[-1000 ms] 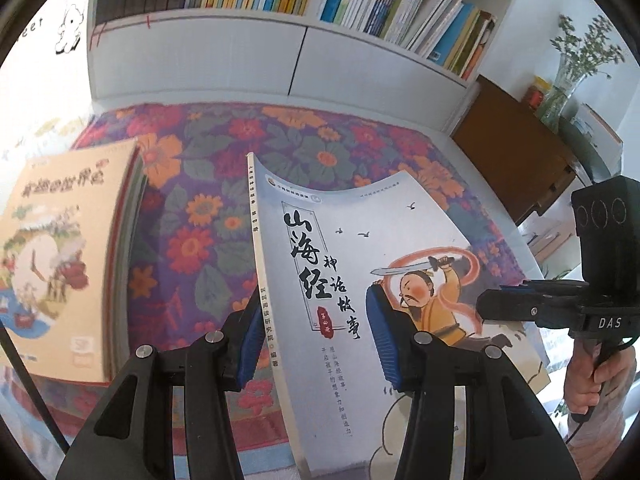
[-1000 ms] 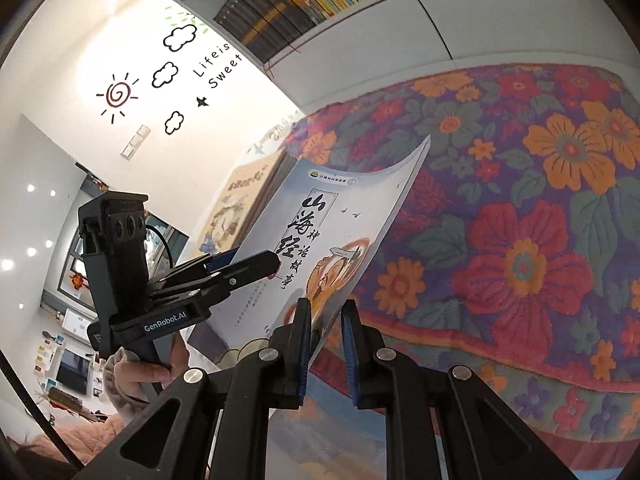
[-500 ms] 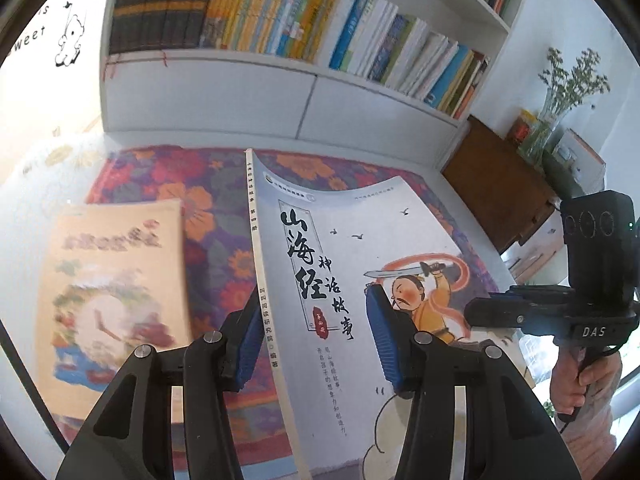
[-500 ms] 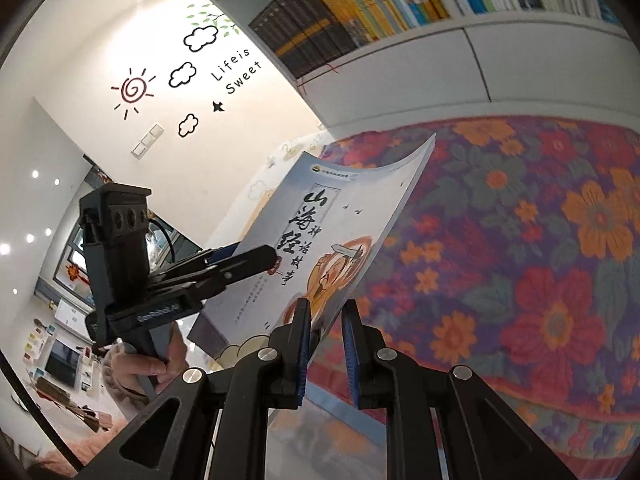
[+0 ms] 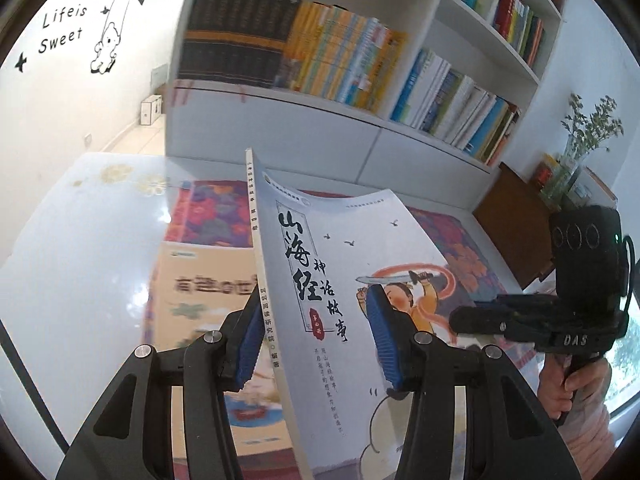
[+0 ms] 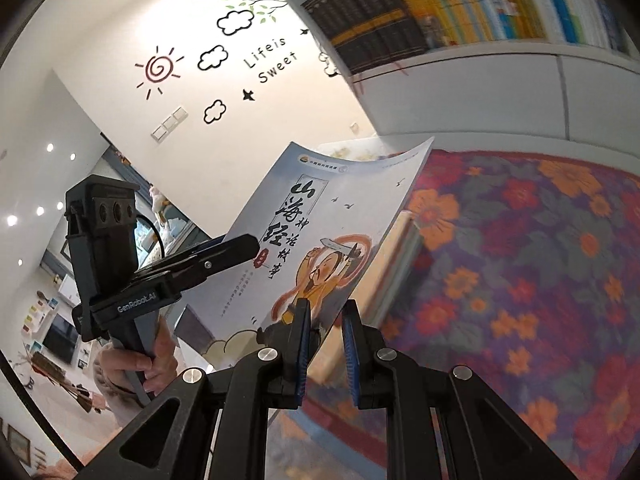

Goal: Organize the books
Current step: 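Carry the upright white book and lower it beside the beige book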

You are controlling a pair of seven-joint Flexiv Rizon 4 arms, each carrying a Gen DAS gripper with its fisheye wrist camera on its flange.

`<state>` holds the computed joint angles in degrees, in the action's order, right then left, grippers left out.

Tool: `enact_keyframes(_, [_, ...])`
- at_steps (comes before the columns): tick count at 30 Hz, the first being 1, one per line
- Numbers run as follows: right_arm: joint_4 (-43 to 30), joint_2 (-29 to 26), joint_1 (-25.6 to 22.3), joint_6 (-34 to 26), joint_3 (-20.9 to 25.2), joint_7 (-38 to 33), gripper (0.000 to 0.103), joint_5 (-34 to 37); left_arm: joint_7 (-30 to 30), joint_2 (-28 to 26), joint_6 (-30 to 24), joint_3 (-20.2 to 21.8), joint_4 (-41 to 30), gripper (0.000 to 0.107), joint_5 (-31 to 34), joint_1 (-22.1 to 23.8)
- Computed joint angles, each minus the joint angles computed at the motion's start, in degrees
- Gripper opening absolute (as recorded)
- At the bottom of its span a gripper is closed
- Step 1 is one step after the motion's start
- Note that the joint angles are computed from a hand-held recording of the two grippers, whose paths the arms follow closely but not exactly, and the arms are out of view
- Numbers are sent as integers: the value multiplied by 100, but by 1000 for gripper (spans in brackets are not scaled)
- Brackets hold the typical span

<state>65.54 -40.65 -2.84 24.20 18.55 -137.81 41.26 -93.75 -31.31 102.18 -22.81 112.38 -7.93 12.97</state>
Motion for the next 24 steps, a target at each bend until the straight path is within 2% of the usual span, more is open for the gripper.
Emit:
enact_keyframes(2, [-37, -71, 159, 122, 8, 38, 15, -30, 8, -43, 78, -259, 116, 46, 97, 347])
enact_keyframes(4, [-102, -159, 261, 151, 27, 80, 15, -74, 2, -102, 98, -323, 180, 46, 168, 523])
enact_keyframes(10, [-245, -456, 583, 309, 16, 318, 15, -343, 86, -340, 36, -154, 114, 46, 241, 542])
enact_keyframes(16, [-303, -665, 690, 485, 29, 531, 15, -581, 244, -741, -3, -510, -24, 46, 327, 881])
enact_keyframes(24, [-287, -820, 798, 600, 67, 702, 15, -882, 253, -971, -8, -508, -81, 46, 259, 929])
